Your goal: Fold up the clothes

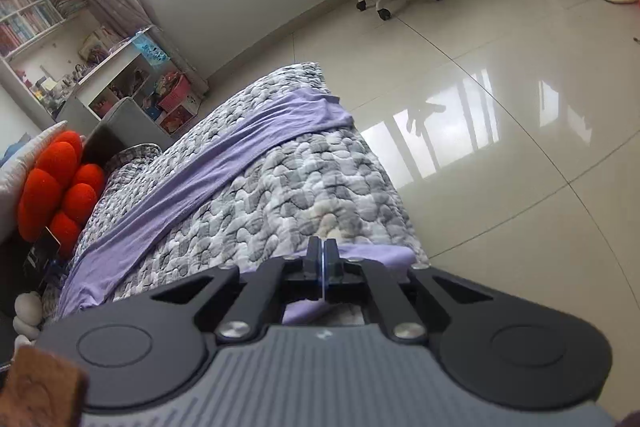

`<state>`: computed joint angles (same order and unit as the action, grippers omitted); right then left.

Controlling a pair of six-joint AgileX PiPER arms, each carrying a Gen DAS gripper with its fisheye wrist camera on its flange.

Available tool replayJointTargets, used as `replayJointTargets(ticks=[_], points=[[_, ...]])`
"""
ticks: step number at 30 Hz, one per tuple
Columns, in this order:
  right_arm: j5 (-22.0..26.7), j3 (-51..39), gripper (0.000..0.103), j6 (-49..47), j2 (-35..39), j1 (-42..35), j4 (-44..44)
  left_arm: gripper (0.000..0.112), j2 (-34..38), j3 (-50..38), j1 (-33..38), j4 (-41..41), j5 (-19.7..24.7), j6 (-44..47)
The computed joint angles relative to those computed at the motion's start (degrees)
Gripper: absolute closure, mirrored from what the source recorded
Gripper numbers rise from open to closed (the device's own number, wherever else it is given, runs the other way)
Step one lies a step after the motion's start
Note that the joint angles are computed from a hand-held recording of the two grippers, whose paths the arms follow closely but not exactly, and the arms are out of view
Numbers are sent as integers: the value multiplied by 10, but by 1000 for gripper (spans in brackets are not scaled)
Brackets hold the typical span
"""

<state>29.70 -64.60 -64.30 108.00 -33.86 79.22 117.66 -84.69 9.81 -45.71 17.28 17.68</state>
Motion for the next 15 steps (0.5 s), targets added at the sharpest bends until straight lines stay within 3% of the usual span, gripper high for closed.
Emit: replayJointTargets(ticks=[5,8,10,12,15], points=[[-28,-47,101,63,21,37,-70,90,-5,11,-7,-1,-11,14],[-45,-34,88,85,14,50,-92,90,-8,20,-5,-29,-13,42],[-62,1,83,69,-2,50,-53,90,-8,19,-5,-28,-12,41],[-66,51,53,-2,-27,40,41,90,-8,18,-6,-26,-11,41],[-39,89,50,-46,-40,16,103,90,-7,16,-8,-23,-11,41]])
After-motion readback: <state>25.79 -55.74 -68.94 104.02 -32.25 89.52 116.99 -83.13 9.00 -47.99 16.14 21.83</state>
